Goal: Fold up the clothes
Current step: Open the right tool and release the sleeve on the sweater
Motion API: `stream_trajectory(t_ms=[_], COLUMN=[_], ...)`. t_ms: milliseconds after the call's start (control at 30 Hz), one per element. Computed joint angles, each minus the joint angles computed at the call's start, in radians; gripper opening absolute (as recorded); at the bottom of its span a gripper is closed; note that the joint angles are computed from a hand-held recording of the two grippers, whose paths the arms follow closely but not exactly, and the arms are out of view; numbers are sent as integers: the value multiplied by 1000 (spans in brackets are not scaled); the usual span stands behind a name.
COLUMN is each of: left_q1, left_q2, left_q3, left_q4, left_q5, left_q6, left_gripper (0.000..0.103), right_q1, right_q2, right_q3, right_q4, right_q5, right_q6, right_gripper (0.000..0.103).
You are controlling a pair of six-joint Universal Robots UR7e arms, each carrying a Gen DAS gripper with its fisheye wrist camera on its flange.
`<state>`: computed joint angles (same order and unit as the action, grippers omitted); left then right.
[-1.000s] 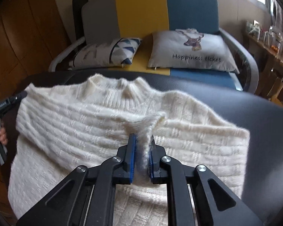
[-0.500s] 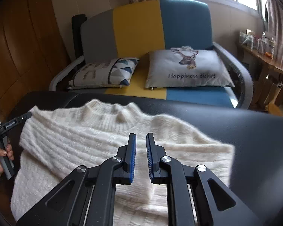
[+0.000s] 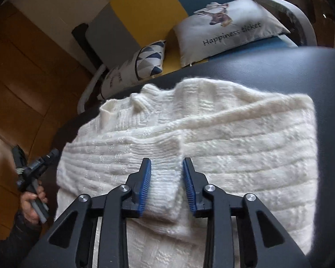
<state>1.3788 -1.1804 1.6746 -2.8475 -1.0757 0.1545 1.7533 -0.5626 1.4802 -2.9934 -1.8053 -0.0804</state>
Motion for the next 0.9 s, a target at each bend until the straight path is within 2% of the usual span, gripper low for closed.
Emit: stream_trajectory(t_ms=[67, 100, 167, 267, 367, 400, 467, 567, 600, 733, 800, 867, 900], left_q1=[-9, -15, -24, -47, -72, -78, -79, -86, -84, -82, -94, -100, -96], left_q2=[-14, -16, -21, -36, -38, -35, -24, 0, 6, -4, 7, 40, 60], left_q3=[3, 4, 14, 65, 104, 113, 113, 105, 99, 95, 91, 61, 34], left_q4=[49, 76, 114, 114, 120, 120, 140, 142, 143, 127, 103, 128, 182], left_q5=[-37, -45, -68, -109, -125, -118, -129, -97, -98, -171, -135, -44, 7], left_q6=[15, 16, 27, 102, 169, 171, 159, 141, 138, 167, 196, 189, 144], left_gripper=[21, 21, 21, 21, 22, 22, 22, 21, 22, 22, 22, 22, 22], right_q1=[26, 41, 75, 153, 210, 213, 208, 166, 157, 134, 127, 119, 113], right_q2=[38, 50, 77, 153, 229, 243, 253, 226, 217, 167, 159, 157, 151], right_q3=[-53, -70, -106, -183, -248, -258, -272, -252, -238, -168, -165, -170, -164], right_q4=[27, 42, 62, 32, -131, -164, -162, -56, -55, -99, -100, -80, -70], right_q5=[-85, -120, -207, -439, -597, -616, -640, -594, -575, -466, -438, -425, -411], right_q6=[-59, -95, -179, -417, -693, -744, -747, -579, -545, -428, -395, -359, -335], right_gripper=[29, 16, 13, 11, 11, 11, 11, 11, 11, 11, 11, 11, 11])
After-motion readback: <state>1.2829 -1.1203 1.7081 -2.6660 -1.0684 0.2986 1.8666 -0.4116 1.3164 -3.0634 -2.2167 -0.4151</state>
